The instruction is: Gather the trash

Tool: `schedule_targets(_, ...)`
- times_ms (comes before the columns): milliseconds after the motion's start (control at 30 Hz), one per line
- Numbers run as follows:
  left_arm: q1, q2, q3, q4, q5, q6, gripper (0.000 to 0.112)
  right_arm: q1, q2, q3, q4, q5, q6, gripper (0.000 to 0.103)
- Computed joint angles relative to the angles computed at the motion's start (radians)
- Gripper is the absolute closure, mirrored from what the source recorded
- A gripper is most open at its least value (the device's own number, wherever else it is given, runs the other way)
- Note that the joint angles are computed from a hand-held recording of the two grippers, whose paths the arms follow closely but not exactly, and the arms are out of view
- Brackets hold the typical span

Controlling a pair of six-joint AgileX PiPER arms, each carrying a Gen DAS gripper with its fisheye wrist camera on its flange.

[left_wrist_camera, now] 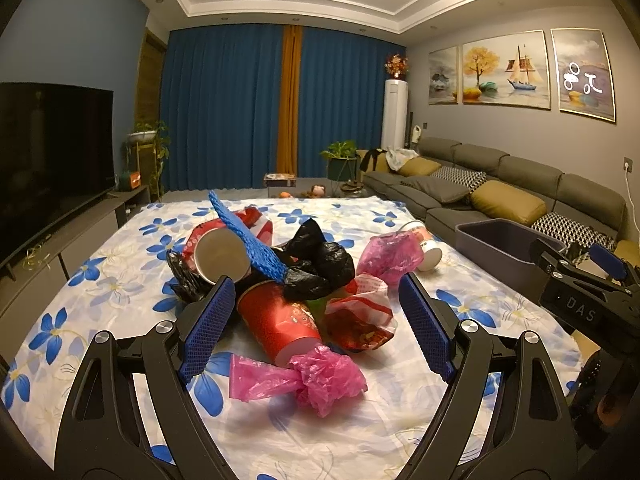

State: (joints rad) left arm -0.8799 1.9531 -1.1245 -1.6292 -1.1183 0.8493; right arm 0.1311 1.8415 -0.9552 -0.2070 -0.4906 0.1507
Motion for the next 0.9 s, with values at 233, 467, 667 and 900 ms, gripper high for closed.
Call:
schedule_targets(233, 0.000, -0.001, -0.004, -0.003, 0.001, 0.005, 0.030, -0.003, 0.000, 0.002, -0.003, -0.006, 0.002, 0.005)
schedule_targets(467, 0.000, 0.000, -0.006, -0.003, 0.004, 0.004, 0.030, -0.002, 0.001, 0.007, 0.007, -0.012, -0.008, 0.005)
schedule_targets(667, 0.001, 0.003, -0.011, -0.001, 0.006, 0.007, 0.030, -0.009, -0.001, 0.008, -0.009, -0.012, 0.009, 0.005)
schedule_targets(900, 0.001, 0.008, -0.020, -0.001, 0.006, 0.018, 0.030, -0.009, 0.000, 0.007, -0.003, -0.013, 0.004, 0.005)
